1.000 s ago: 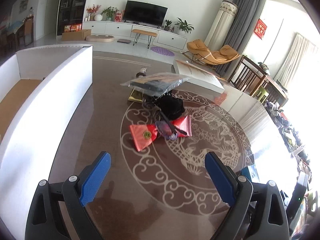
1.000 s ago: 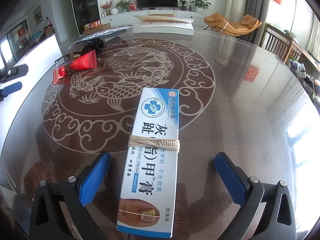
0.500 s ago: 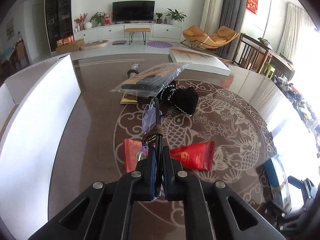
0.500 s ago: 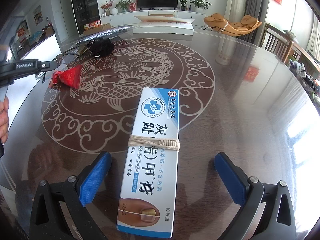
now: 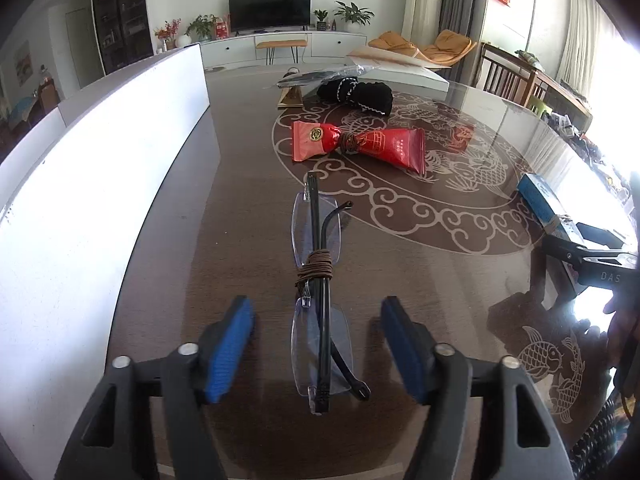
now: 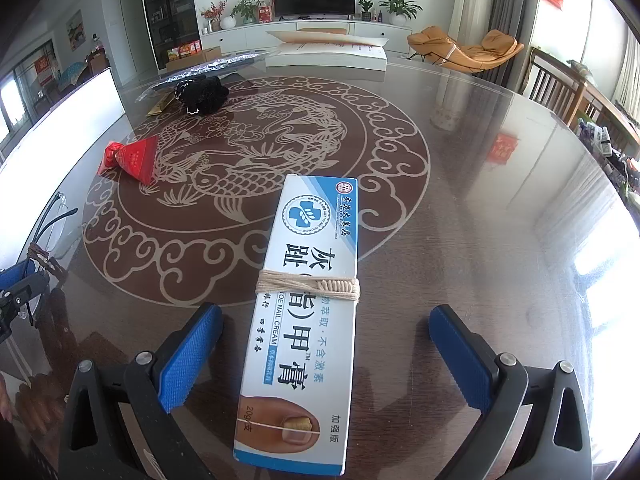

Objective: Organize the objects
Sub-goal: 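Grasp the rimless eyeglasses by the corded bridge with the left gripper, then carry the box and eyeglasses into the white bin and open both grippers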

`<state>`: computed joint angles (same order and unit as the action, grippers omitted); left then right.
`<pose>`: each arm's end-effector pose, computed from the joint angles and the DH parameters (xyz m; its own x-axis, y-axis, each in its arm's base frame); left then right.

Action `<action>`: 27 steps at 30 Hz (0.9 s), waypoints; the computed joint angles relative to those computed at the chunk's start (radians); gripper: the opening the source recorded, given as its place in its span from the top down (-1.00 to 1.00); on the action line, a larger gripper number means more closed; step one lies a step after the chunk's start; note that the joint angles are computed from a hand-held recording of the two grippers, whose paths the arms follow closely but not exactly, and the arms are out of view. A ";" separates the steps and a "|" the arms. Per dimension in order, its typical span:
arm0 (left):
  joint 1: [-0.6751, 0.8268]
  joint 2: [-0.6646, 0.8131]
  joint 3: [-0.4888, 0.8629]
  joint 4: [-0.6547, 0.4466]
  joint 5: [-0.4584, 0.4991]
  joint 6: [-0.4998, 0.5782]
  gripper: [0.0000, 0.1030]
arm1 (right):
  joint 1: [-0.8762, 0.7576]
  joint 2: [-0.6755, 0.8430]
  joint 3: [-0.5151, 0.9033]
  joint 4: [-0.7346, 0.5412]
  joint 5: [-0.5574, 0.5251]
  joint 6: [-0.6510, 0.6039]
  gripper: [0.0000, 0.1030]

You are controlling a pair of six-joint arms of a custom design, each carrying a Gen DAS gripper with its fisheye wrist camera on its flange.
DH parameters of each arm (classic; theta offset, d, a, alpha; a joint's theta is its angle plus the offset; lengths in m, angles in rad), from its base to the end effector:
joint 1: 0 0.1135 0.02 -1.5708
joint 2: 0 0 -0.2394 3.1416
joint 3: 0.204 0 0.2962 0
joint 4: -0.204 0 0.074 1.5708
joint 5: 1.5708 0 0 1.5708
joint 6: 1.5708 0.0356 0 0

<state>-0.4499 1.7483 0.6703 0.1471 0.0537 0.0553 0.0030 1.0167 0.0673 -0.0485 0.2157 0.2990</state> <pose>0.2853 -0.1399 0.0341 -0.6956 0.3972 -0.5986 0.5023 0.8646 -0.0100 0.1707 -0.0071 0.0248 -0.7697 0.2854 -0.5710 0.3556 0.9346 -0.0122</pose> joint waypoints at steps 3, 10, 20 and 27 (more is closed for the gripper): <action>-0.006 0.038 0.020 0.011 -0.024 0.005 -0.77 | 0.000 0.002 0.000 0.002 0.000 0.000 -1.00; -0.003 0.062 0.048 -0.017 -0.024 -0.004 -1.00 | 0.001 0.001 0.000 0.001 0.001 0.001 -1.00; -0.006 0.067 0.052 -0.014 -0.026 -0.008 -1.00 | 0.001 0.002 0.001 0.001 0.001 0.001 -1.00; -0.006 0.067 0.052 -0.014 -0.026 -0.007 -1.00 | 0.000 0.003 0.001 0.002 0.000 0.000 -1.00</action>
<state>-0.4559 1.8154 0.7226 0.1328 0.0278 0.0481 0.0030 1.0197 0.0685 -0.0470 0.2160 0.2991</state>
